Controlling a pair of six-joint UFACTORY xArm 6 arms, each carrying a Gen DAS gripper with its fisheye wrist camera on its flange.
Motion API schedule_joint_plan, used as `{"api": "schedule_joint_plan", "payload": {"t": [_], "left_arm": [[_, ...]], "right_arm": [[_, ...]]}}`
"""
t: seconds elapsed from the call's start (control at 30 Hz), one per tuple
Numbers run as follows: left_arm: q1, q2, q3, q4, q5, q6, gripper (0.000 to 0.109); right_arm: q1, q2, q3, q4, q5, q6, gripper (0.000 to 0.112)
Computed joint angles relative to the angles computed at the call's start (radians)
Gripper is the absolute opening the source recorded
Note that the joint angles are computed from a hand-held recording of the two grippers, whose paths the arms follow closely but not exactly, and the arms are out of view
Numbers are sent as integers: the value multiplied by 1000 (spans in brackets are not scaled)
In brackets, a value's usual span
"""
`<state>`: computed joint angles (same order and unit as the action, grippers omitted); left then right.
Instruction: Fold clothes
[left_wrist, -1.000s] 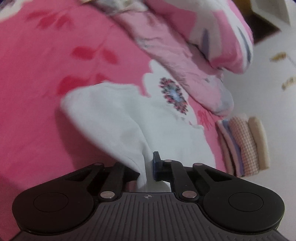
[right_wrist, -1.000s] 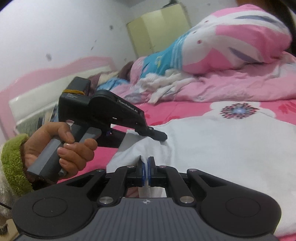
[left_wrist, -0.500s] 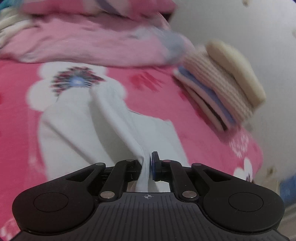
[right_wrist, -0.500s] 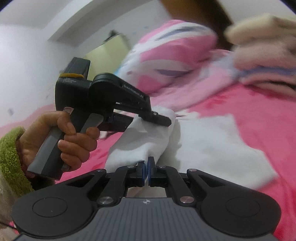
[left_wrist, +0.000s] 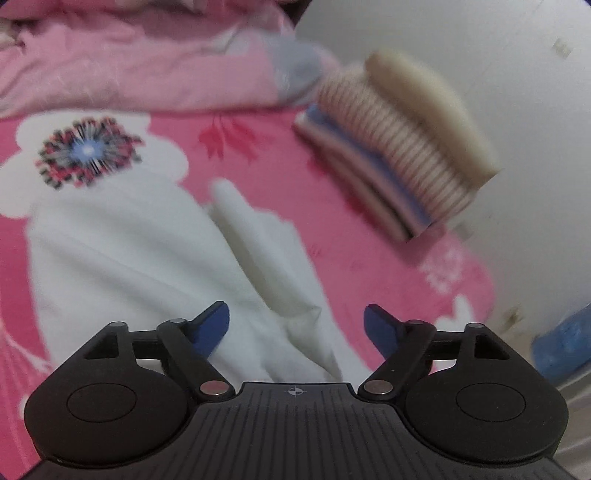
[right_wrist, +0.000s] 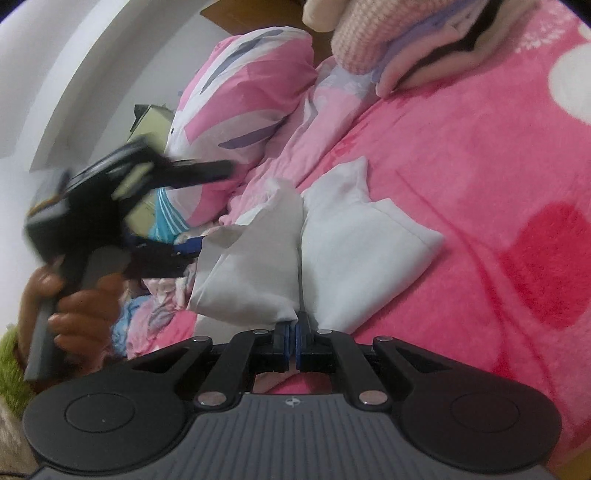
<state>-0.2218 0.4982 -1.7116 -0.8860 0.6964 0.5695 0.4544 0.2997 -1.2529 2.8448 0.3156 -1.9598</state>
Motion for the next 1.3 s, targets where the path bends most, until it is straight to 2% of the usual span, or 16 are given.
{"api": "schedule_joint_plan", "payload": {"t": [0.1,0.17,0.37,0.47,0.53,0.6,0.7,0.77,0.93,1.0,1.07,1.23,1.3], "left_arm": [[39,-105,106,-101,-16,84,88],[67,-183,187,-124,-31,132,88],[187,-443,431,-80,-143,198,88],[234,-563,541,49,-265,146,88],[252,-626,610,165,-369,96,88],[261,-661,655,224,-424,84,90],[254,-647,651,218,-335,129,91],[219,-614,649,215,-282,189,91],[65,-516,682,142,-293,420,91],[36,-489,688,115,-268,466,91],[9,-455,687,100,-276,493,91],[-51,-395,690,76,-396,492,90],[-60,-376,681,46,-418,495,89]], "right_arm": [[-10,-11,25,-80,37,133,3],[-17,-8,27,-117,57,192,4],[-61,5,58,-226,188,455,5],[-70,10,60,-245,209,520,5],[-66,13,44,-261,182,523,6],[-59,18,21,-279,142,517,8],[-48,14,-4,-280,75,487,13],[-40,13,-21,-279,30,466,14],[-29,3,-48,-299,-60,457,16],[-24,10,-68,-334,-87,477,17],[-20,15,-79,-364,-105,487,17],[-17,38,-106,-432,-119,520,16],[-29,27,-105,-348,-104,421,5]]}}
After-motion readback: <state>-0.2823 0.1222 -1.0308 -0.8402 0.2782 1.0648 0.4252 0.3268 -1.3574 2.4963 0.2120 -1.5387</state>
